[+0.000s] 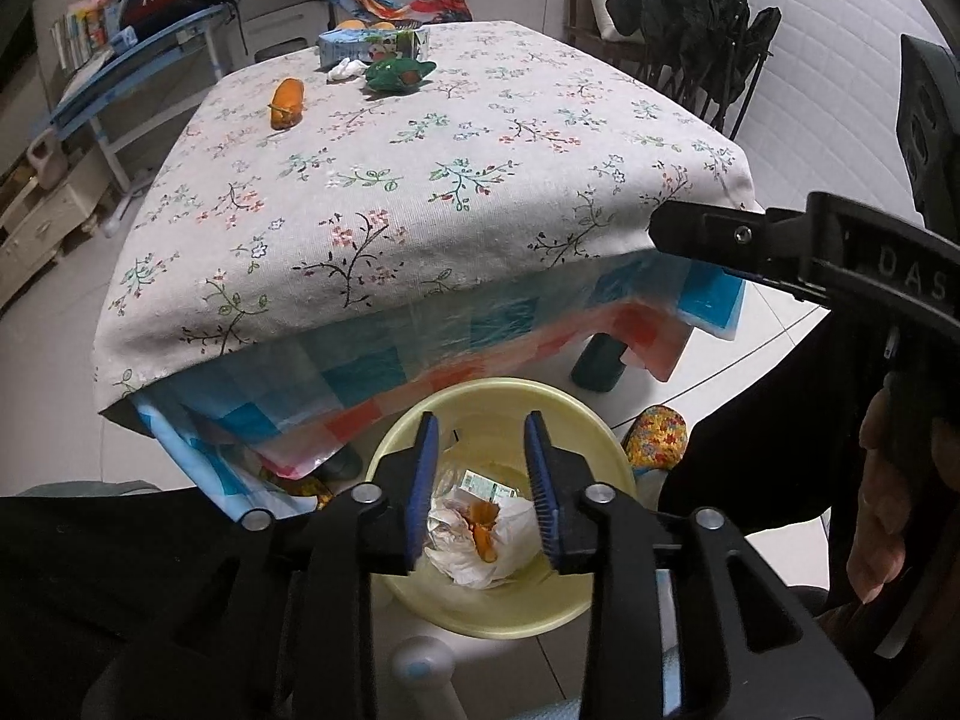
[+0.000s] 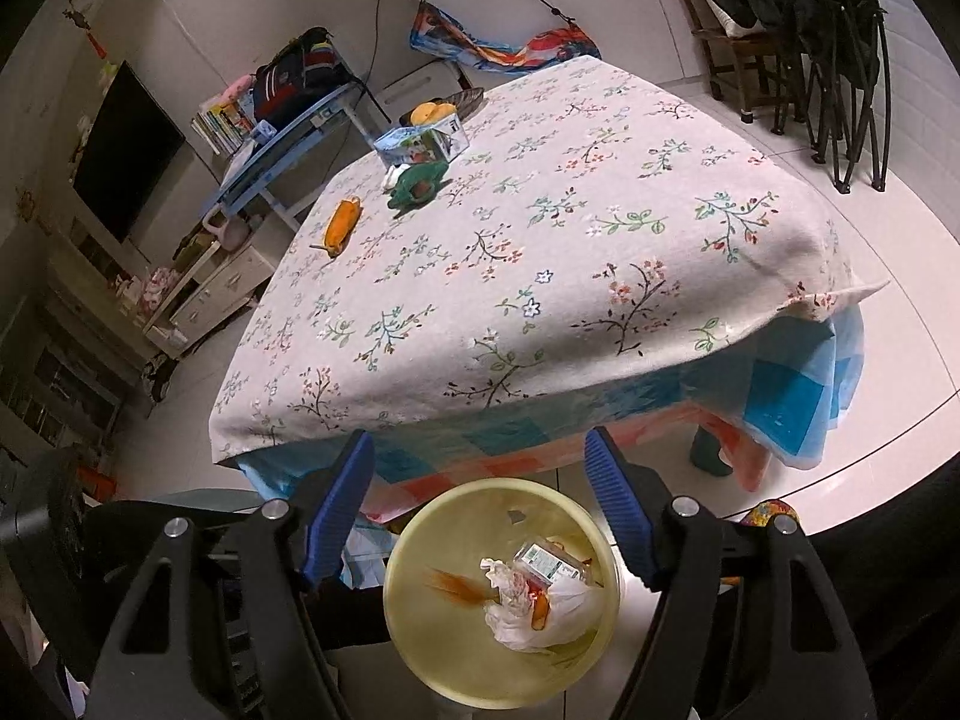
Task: Collect trash
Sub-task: 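Lower the held carrot into the yellow basin and open the left gripper, then move both open grippers back over the table toward the carrot and plush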
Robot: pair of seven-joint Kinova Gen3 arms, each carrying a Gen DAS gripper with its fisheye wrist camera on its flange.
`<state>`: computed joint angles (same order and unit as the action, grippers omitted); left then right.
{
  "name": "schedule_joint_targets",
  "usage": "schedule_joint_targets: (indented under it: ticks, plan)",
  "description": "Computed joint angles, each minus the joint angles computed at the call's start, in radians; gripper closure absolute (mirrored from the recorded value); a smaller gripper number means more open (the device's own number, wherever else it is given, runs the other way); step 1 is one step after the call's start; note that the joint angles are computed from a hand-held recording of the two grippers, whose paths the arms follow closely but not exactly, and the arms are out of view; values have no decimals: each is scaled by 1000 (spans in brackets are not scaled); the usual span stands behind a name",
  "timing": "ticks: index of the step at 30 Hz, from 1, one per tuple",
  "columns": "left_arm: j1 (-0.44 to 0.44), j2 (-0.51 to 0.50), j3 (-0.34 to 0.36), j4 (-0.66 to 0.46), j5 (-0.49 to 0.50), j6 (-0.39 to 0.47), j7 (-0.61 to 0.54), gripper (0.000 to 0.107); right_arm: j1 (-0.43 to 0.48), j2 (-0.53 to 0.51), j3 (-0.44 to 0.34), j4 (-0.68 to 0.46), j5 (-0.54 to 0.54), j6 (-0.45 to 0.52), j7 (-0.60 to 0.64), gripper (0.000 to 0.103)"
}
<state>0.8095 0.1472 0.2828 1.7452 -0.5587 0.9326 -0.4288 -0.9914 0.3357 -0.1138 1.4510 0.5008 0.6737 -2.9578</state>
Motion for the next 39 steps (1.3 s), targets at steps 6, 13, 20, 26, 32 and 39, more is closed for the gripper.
schedule_joint_targets:
  ticks: [6,13,20,26,32,39]
  plan:
    - [31,-12,-2,5,-90,26,91,62,-19,-1,11,-3,35,16,-26,32]
    - [43,-32,9,15,-255,100,279,49,-49,6,14,-31,116,54,-34,31]
    - [-10,-57,10,11,-313,122,356,39,-66,24,20,-75,185,75,-29,30]
    - [-55,-66,11,8,-325,116,345,36,-58,54,19,-120,165,81,36,30]
    - [-86,-63,8,1,-316,92,331,34,-50,76,32,-156,135,81,90,30]
    - [-105,-46,-11,-22,-312,71,306,32,-29,112,40,-219,78,83,187,29]
